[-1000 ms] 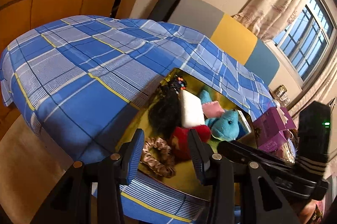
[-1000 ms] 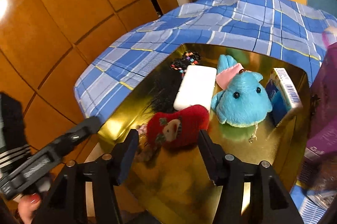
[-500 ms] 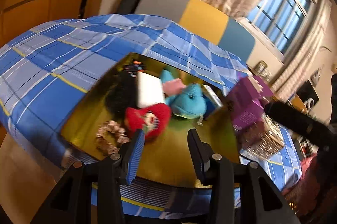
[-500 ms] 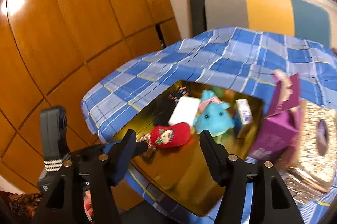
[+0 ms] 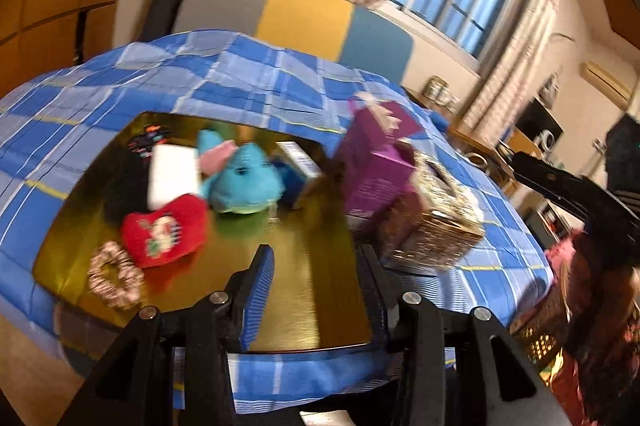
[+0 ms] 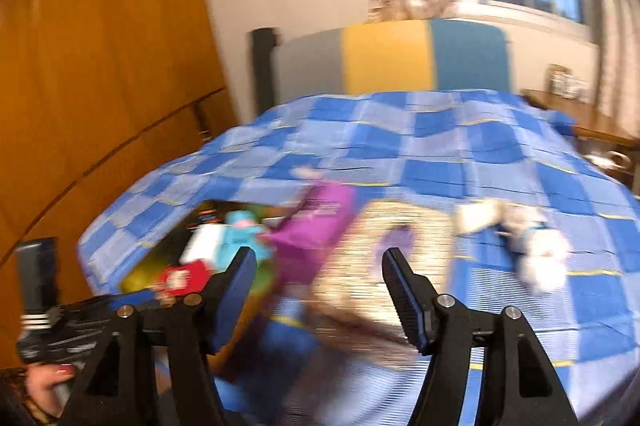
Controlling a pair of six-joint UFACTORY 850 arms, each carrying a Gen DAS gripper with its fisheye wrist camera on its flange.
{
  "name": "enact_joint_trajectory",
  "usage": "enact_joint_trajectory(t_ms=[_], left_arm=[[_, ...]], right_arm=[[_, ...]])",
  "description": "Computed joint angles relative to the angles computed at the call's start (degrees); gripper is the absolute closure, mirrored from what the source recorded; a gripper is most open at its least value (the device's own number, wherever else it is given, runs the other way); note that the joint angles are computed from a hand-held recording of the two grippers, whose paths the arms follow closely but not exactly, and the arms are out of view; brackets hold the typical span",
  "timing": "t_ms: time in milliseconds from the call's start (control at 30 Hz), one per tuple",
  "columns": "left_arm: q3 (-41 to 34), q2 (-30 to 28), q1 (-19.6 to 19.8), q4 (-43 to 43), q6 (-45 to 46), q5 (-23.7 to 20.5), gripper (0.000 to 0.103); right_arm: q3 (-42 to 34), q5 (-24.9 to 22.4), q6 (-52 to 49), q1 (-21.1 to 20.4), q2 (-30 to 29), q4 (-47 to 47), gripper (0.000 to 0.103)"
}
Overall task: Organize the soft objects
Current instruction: 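Move the right tool back and grasp the clear plastic bag of white fluff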
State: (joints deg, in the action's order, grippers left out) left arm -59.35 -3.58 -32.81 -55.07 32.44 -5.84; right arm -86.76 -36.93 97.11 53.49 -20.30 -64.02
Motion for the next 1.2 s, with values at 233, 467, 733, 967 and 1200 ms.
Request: enact_joint_trajectory(t_ms=[233,467,733,967,1200], left_arm=[[-6.4,-3.6,-4.5,11.0,-4.8,-3.3,0.060],[-11.4,-6.9,-7.6,6.6,-0.7,-6.5,0.060],[-17.8,-11.4,-9.8,15.8,-10.8,-10.0,0.060],[-22.8,-14.6,-11.5,23.5,-17.9,-11.7,0.060],[-26.8,-17.4,-12.7,21.2,-16.2,-12.5,0.060]], right_arm=[[11.9,-8.7,3.4,-6.7,7.8,2.5,0.033],[17.6,-6.5,-5.6,-17.2,11.1,14.2,0.016],[15.3,1.1,-17.2,-23.6,5.4,24.4,0.014],[13.5,4.3,-24.5,-25.3,2.0,28.1,0.014],[9.6,0.0,-37.6,-25.3,-2.2,35.8,0.040]])
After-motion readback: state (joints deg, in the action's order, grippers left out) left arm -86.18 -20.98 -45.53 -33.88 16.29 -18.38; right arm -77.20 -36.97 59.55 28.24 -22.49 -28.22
